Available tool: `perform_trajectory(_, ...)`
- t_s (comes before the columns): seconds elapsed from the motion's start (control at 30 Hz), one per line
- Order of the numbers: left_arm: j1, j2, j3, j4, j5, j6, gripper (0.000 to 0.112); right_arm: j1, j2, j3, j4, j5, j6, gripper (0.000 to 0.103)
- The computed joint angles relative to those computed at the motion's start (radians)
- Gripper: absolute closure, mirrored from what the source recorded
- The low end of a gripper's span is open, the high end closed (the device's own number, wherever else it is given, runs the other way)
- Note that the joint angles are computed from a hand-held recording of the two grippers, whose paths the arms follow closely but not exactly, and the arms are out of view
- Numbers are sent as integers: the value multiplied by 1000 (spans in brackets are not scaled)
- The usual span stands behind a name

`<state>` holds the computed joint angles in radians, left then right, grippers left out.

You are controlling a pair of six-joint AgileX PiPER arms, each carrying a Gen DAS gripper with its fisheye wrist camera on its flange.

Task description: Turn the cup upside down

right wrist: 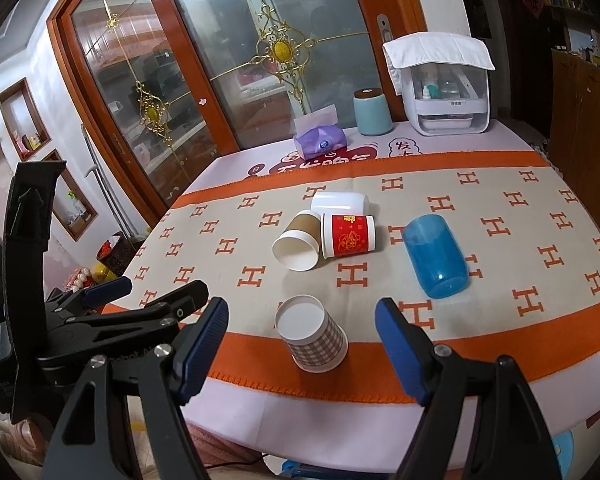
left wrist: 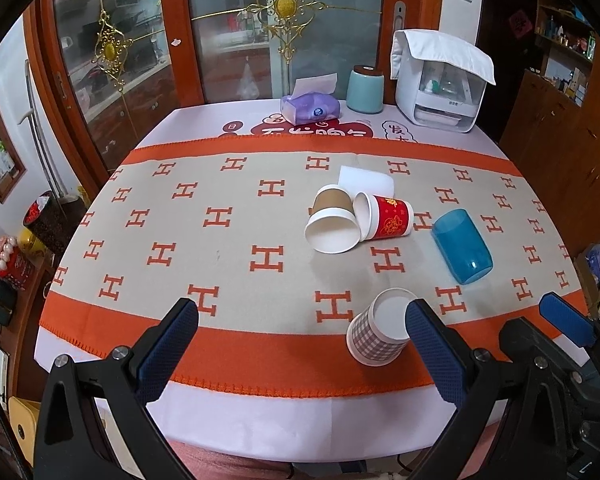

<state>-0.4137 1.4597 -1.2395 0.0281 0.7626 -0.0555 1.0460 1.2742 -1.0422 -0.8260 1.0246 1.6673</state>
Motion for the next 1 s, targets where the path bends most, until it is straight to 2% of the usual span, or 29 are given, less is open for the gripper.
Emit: perform_trajectory(1.0, 6, 21, -9, -8, 13, 5, 10, -17, 10, -5, 21, -21, -13, 30)
